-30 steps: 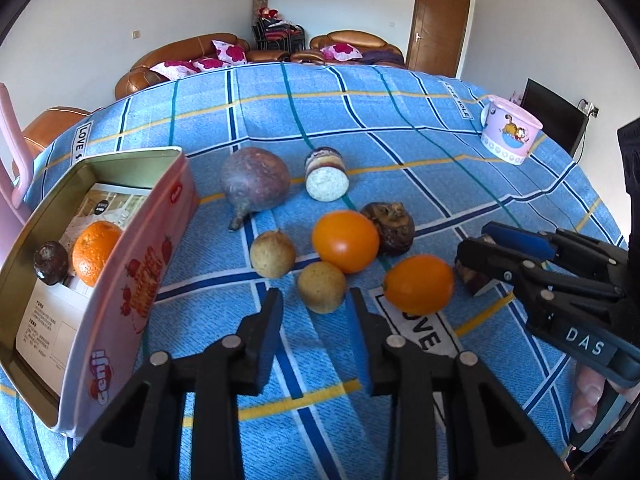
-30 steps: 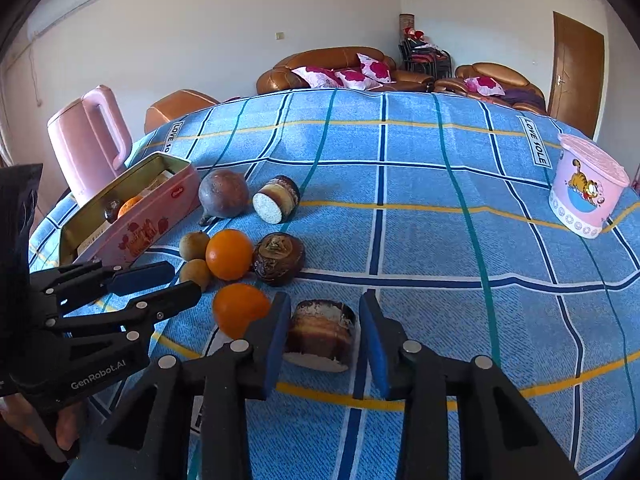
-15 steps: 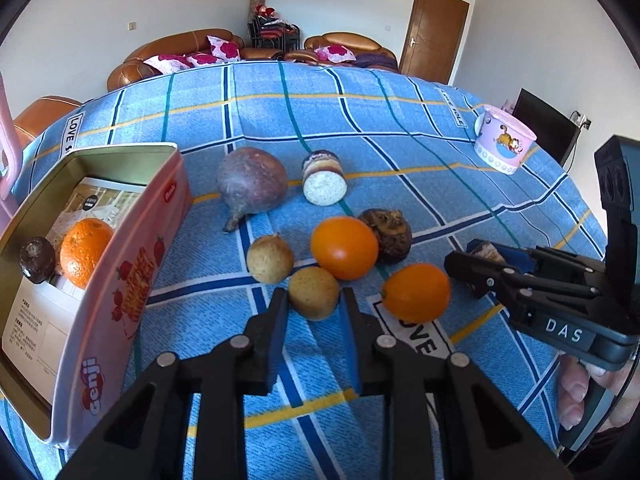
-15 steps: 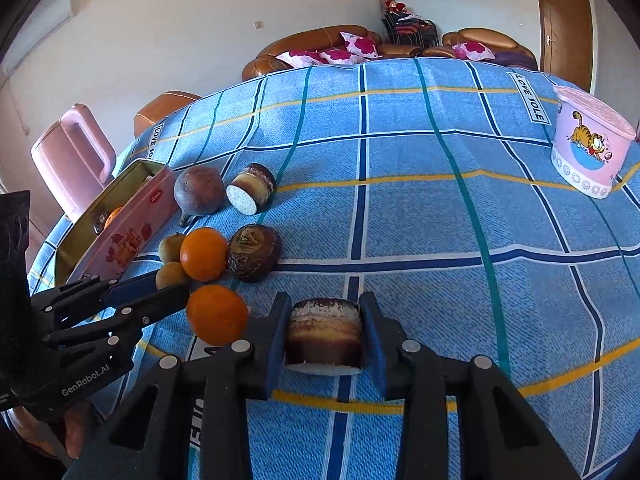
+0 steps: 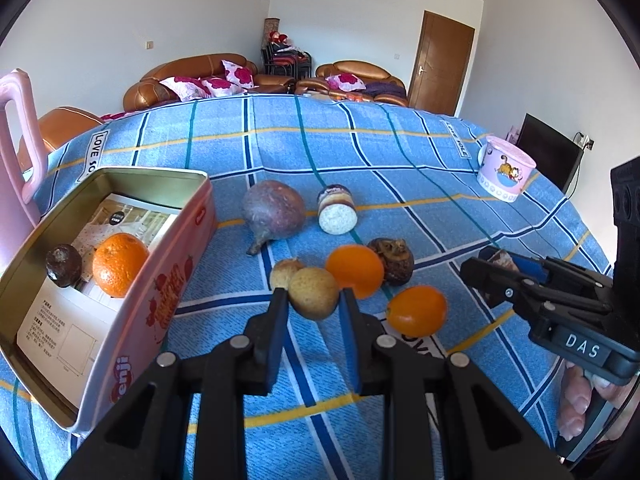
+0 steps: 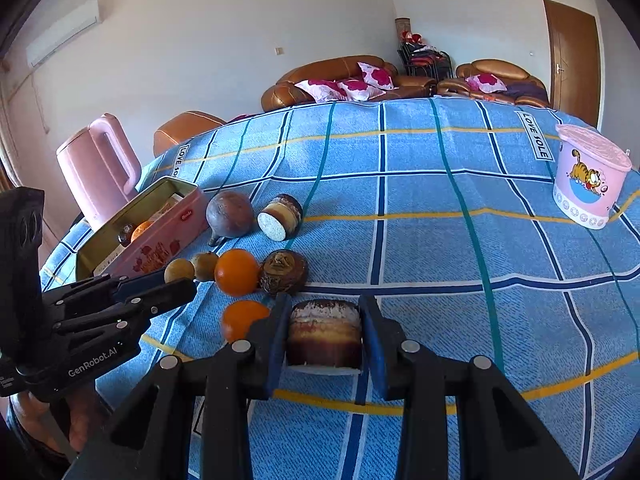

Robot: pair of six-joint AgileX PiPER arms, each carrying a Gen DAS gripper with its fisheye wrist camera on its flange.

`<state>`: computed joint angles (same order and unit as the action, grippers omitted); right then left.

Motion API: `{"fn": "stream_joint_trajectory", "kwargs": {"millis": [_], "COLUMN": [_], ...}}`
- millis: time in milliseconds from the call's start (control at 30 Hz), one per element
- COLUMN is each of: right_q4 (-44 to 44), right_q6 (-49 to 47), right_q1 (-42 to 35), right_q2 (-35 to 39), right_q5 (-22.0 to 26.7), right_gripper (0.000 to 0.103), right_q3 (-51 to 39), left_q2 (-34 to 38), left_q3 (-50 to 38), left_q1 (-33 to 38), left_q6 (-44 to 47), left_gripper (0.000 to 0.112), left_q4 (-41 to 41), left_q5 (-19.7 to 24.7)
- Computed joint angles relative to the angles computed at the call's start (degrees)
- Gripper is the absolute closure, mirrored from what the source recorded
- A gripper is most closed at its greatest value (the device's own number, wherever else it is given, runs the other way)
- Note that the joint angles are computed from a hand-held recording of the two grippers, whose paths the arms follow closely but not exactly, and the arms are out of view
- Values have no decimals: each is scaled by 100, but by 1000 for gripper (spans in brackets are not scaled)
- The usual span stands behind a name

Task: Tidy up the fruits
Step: 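Lift the kiwi with the left tool while the right tool holds the cake cup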

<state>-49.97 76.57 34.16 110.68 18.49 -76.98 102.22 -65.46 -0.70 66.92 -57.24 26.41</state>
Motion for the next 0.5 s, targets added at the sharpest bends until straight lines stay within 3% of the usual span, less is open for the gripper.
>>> {"fn": "stream_joint_trajectory", "kwargs": {"millis": [500], "right_q4": [-2555], "right_q6": [2390], "right_q1": [265], "right_q2": [-304], "right_q5": [134], "right_gripper": [66], "right_q3": [490], "left_q2": [-387], "left_q3": [563], "left_q1": [101], "left_q6": [1598], "left_gripper": [85], "left_q4": [-1625], "left_q5": [-364]}}
